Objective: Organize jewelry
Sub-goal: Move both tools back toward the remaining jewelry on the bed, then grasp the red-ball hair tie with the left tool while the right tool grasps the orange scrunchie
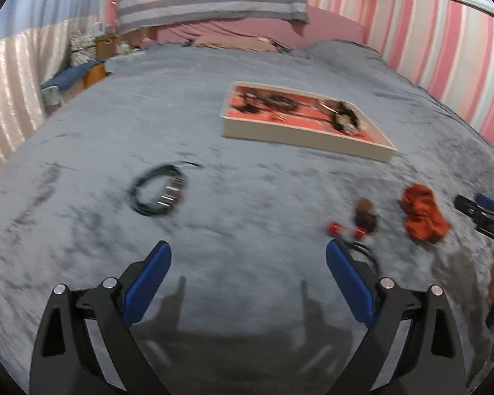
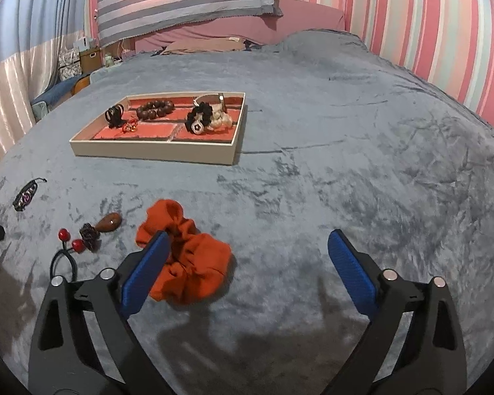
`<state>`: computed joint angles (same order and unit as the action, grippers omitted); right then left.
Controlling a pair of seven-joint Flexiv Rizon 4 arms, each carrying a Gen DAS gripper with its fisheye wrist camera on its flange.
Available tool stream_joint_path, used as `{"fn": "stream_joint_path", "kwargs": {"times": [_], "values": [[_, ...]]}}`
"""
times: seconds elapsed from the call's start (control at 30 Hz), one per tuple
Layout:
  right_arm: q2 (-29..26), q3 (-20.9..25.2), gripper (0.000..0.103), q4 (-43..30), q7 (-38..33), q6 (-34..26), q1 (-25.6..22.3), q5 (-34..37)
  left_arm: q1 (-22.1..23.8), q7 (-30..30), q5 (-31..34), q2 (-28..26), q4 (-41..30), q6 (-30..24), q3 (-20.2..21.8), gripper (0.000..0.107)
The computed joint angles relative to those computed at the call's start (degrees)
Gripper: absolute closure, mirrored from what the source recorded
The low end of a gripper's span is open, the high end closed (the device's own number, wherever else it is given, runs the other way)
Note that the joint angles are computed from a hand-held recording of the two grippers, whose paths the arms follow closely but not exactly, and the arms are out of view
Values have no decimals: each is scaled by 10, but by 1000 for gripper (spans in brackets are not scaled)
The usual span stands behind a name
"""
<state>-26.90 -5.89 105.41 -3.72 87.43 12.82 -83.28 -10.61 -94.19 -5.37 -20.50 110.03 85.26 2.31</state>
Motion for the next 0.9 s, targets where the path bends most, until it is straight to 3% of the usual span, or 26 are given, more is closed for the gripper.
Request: {"fn": "stream_joint_path", "kwargs": {"times": [0.17,0.4,0.43,0.5,0.6,0.67,0.7,0.83,0.9], "values": [[-16,17,20,8,-89,-4,-1,99,-45,-23,31,-34,-54,-61,14,14],[-54,74,22,-14,-233,-26,-7,259,-21,0,5,-67,-90,-111,-31,18],[-59,76,24,-18,-248,-34,-3,271,-22,5,5,-73,-97,-118,-32,27],[-69,90,29,-26,-281,-48,-3,304,-36,-8,21,-84,-116,-132,-12,31],[-82,116,47,-36,-327,-56,-12,356,-26,-1,17,-87,-116,-121,-17,45],[-86,126,60,-40,-351,-56,-15,382,-20,4,15,-86,-112,-115,-18,63],[-87,130,63,-41,-361,-56,-16,394,-13,10,9,-84,-107,-111,-24,66],[-88,128,81,-44,-390,-54,-4,427,1,30,-3,-82,-98,-100,-32,96],[-83,110,84,-39,-391,-45,12,434,15,46,-19,-81,-93,-96,-45,102]]}}
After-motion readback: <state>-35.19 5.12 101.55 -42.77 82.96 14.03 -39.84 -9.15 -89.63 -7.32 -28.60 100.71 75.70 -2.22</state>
